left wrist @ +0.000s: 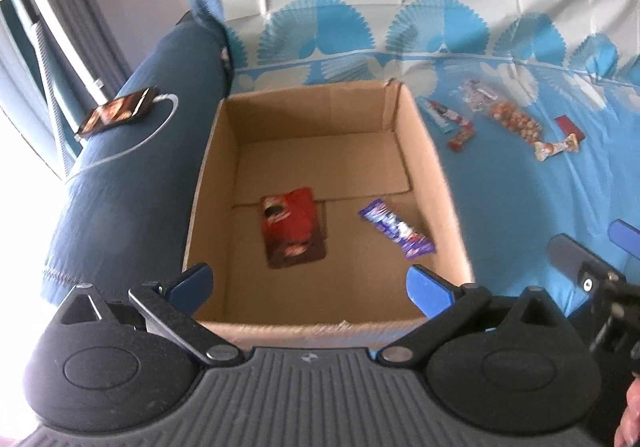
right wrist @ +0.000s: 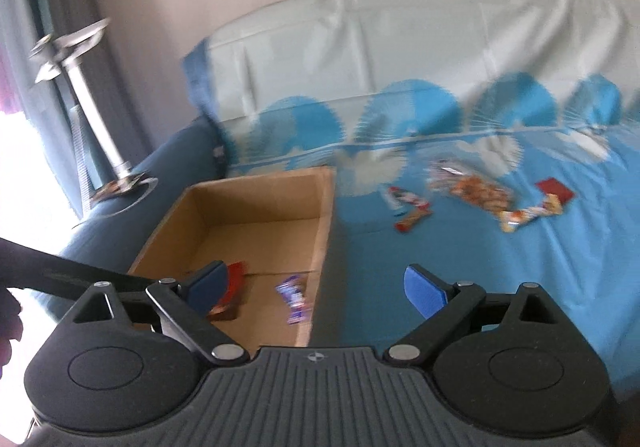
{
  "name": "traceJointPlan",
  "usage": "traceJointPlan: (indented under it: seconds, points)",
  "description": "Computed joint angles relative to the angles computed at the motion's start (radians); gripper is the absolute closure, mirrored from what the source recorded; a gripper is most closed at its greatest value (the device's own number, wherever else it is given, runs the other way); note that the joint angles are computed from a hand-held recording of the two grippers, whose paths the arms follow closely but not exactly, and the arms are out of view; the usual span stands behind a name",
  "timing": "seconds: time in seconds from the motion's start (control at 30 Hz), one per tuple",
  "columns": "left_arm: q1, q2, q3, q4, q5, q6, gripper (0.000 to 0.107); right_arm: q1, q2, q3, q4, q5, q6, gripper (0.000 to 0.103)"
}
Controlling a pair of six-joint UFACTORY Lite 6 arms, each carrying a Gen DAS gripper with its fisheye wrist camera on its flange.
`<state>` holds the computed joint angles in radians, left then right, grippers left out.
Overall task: Organize snacks
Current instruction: 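Grasp the clear nut bag with the left tool while the right tool grasps the yellow snack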
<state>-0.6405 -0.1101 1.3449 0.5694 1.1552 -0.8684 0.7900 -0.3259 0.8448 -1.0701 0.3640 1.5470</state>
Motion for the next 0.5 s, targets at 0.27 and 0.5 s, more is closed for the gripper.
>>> traceJointPlan:
  seconds: [0.27,0.5]
  points:
    - [0.007,0.318,0.368,-0.048,0.013,0.068,0.004,-0.369,-0.007,-0.081,0.088,-0.148,-0.122,0.007]
    - [0.032,0.628,0.771,-0.089,0.098,0.135,0.004,-0.690,0.307,0.056,0.122,-0.353,-0.108,0.002]
